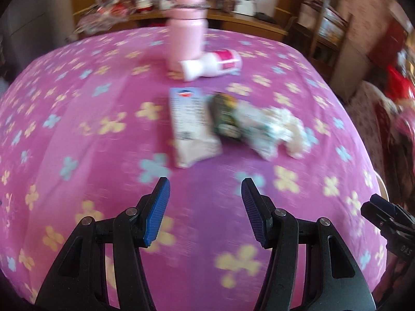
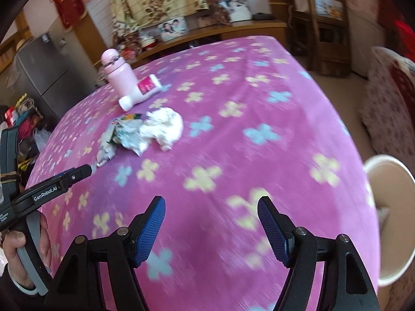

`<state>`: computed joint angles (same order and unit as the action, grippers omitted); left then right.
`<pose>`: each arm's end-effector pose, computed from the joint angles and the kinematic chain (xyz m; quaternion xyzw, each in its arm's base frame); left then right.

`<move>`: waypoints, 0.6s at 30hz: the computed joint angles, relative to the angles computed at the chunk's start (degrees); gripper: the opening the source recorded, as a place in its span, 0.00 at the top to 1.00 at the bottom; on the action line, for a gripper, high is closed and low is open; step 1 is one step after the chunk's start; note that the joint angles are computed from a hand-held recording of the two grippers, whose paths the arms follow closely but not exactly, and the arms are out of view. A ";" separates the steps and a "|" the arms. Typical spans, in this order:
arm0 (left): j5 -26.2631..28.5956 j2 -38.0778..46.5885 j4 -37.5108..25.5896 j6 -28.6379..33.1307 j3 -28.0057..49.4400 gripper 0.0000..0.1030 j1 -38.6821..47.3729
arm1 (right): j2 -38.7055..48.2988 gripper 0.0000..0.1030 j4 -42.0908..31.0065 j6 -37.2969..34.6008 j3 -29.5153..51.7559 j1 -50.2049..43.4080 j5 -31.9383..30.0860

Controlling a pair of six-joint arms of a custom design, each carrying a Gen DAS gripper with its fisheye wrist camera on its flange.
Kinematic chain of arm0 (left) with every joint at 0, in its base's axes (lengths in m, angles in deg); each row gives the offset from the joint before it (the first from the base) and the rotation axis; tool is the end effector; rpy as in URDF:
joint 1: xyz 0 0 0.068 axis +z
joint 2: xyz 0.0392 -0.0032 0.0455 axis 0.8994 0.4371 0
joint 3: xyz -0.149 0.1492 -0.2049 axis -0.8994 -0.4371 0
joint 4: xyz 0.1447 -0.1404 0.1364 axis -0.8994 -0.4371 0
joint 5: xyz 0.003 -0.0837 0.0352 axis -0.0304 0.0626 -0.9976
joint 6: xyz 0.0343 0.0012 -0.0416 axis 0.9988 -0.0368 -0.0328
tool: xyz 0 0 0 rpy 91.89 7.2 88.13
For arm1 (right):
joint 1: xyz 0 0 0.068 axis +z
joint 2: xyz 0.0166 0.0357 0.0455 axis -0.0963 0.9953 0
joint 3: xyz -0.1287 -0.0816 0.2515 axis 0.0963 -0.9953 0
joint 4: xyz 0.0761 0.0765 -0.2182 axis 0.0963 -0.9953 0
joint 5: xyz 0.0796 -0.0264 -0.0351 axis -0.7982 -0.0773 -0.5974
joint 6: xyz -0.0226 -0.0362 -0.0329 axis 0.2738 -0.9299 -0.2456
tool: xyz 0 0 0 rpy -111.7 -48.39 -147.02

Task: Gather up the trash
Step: 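Move both open tools back over the table toward the remaining trash, then grasp the white medicine box with the left tool while the right tool grasps the white tissue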

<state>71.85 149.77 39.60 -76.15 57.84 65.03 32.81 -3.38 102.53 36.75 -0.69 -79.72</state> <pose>0.2794 -0.0016 0.1061 0.0432 0.9529 -0.0725 0.2913 0.2049 0.0220 0.0997 0.0547 0.9443 0.1137 0.3041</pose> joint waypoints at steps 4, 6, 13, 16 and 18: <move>2.70 4.23 -2.53 0.20 5.35 0.46 4.22 | 7.43 0.26 -0.44 1.75 9.21 4.75 1.49; 4.03 6.35 -4.07 0.51 8.19 0.46 5.16 | 11.45 0.26 -2.29 1.98 14.87 6.34 1.96; 6.44 13.67 -8.18 -1.34 18.63 0.46 5.07 | 21.50 0.26 -5.95 0.97 29.14 7.90 3.61; 7.13 17.17 -10.22 -2.98 23.55 0.45 4.84 | 25.63 0.26 -8.28 0.16 34.10 7.45 2.99; 7.32 19.22 -11.36 -3.62 26.14 0.45 4.49 | 27.71 0.27 -7.52 0.59 35.45 6.92 0.04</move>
<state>79.16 168.99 28.25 -79.77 83.98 69.51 60.52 -10.90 103.12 72.20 6.23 -79.69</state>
